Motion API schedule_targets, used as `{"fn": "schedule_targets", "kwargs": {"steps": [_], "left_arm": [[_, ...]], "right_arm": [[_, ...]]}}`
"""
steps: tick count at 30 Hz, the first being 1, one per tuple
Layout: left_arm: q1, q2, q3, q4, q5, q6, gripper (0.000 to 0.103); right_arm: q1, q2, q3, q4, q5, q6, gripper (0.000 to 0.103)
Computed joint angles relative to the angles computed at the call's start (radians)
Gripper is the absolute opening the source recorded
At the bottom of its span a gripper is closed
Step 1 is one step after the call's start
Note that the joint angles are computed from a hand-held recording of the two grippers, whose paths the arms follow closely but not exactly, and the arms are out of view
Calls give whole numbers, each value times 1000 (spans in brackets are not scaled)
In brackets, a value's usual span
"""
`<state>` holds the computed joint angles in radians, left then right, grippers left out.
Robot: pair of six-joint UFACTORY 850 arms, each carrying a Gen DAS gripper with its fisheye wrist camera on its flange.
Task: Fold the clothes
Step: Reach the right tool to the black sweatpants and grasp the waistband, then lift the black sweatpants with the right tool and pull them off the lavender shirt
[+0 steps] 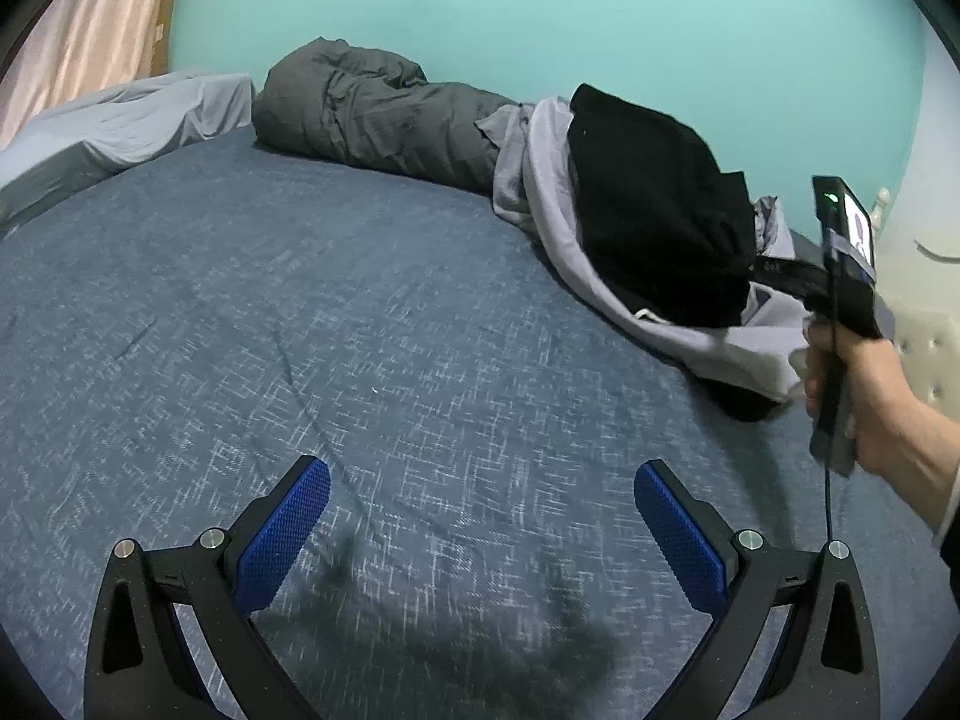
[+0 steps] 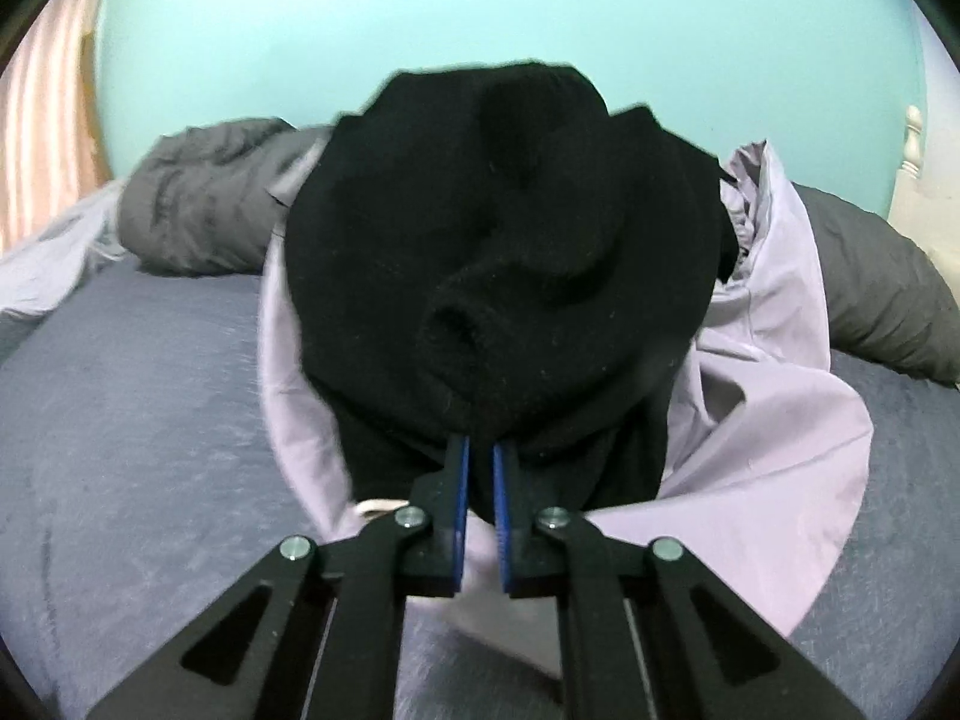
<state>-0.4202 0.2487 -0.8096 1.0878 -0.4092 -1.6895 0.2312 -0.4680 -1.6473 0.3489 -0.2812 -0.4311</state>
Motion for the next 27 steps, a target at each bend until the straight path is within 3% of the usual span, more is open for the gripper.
{"fn": "schedule_targets", "kwargs": {"steps": [4, 9, 18, 27], "left_arm": [[-30, 54, 0, -70, -44, 54, 103], [-97, 154, 21, -123, -127, 87, 103], [-291, 294, 48, -149, -316, 36, 103], [-486, 426, 132, -106, -487, -166, 103]], "right_arm": [[-15, 104, 98, 328, -30, -333, 6], [-53, 242, 192, 624, -122, -593, 5], [-118, 514, 318, 641, -324, -603, 5], [-152, 750, 415, 574, -540, -600, 5]]}}
